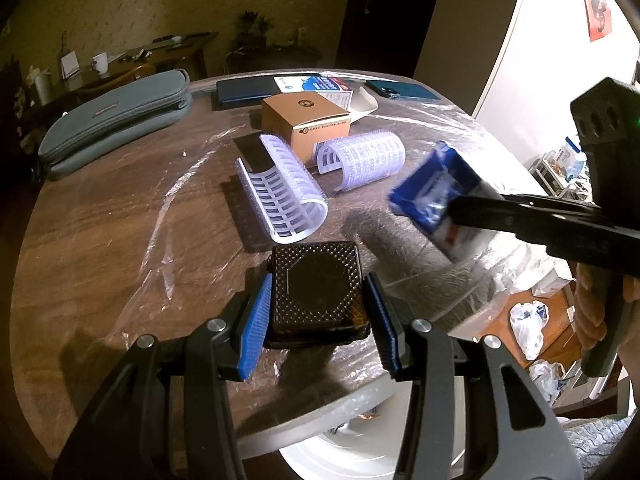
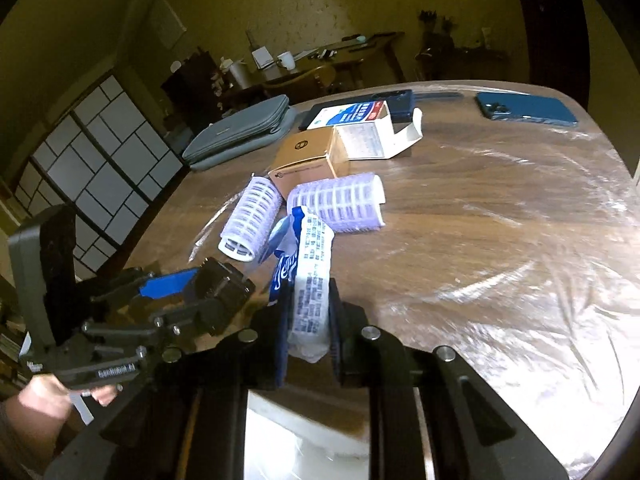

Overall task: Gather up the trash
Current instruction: 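Lift and carry the wipes packet and black pad over the white bin with both tools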

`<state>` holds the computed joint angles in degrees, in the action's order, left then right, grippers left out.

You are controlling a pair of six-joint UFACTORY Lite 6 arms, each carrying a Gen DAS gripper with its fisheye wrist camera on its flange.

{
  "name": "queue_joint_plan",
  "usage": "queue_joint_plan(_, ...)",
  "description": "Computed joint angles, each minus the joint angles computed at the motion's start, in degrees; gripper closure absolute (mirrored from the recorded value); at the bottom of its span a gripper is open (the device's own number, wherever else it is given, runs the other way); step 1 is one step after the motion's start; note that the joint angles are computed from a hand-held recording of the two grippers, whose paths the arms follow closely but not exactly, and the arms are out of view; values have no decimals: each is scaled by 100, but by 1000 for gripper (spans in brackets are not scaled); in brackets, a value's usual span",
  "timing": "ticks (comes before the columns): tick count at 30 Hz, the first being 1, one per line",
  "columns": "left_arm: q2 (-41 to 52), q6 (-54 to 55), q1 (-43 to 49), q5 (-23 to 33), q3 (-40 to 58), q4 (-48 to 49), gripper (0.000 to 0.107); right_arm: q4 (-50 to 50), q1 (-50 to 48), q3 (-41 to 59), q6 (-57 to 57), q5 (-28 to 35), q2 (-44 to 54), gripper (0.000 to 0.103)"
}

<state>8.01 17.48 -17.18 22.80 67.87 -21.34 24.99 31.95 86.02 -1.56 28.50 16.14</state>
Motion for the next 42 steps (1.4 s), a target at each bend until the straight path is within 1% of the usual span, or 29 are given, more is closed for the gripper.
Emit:
queue_joint_plan(8, -310, -277, -44, 68, -163, 251, 60, -357, -9, -691, 188, 155, -807, 86)
queue_joint_plan(17, -741, -452, -95, 190, -432, 377, 60, -658, 150, -1118, 323, 441, -1428, 86)
queue_joint_plan(29, -1635, -606, -274, 522, -1094, 472, 60, -983, 427, -1589, 452, 837, -2123, 86)
queue_joint_plan(42, -1873, -895, -716, 606, -1571, 635, 60, -1039, 696, -2189, 566, 1166, -2651, 86)
